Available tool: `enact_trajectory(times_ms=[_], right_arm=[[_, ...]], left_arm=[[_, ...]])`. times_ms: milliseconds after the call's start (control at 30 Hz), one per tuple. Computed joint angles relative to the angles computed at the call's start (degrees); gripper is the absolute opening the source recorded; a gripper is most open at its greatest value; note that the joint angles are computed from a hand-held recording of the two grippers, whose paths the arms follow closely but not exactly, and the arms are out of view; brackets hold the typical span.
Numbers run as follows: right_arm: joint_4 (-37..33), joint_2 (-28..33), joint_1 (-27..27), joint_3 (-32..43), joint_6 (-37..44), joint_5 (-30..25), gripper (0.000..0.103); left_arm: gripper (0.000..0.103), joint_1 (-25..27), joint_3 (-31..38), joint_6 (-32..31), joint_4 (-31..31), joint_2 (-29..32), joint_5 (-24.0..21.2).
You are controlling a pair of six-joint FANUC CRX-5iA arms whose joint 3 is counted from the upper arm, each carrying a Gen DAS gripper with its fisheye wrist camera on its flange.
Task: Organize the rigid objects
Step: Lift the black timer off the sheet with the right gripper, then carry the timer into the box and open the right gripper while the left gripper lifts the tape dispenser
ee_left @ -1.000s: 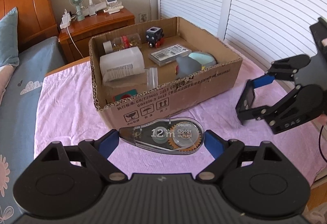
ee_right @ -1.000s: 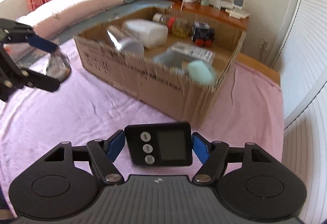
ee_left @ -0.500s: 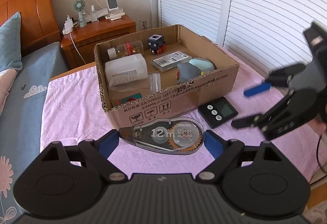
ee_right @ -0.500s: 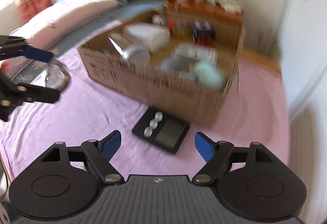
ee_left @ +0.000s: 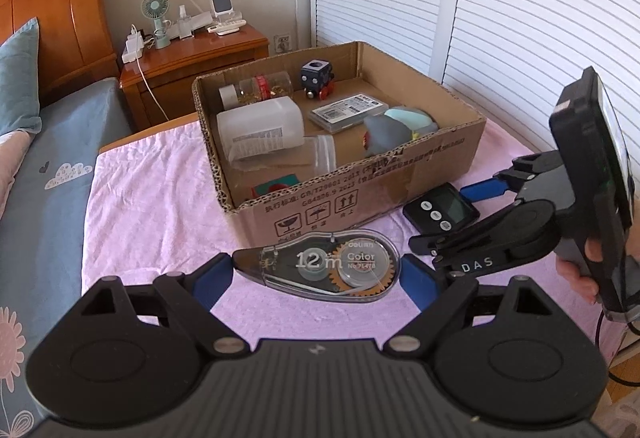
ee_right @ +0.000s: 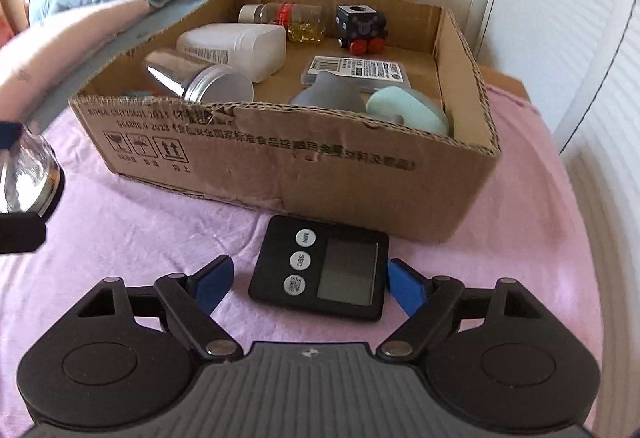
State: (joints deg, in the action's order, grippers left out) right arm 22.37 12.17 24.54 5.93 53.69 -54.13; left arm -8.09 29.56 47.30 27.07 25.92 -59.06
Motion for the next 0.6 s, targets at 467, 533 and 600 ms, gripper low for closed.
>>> enact_trajectory(times_ms=[467, 533, 600], right_arm=[[-3.58, -0.93, -0.36, 2.92, 6.36, -2.63, 0.076], [-4.26, -1.44, -0.40, 3.64, 7.17, -3.07, 0.076], [-3.62, -2.58, -0.21, 3.54, 7.42, -2.86, 0.076]], left_arm=[[0.089, 0.96, 0.36, -1.09, 0.29, 0.30, -0.51], [0.089, 0.98, 0.02, -1.49, 0.47, -0.03, -0.14], [0.089, 0.94, -0.17, -1.70, 0.67, -0.27, 0.12]])
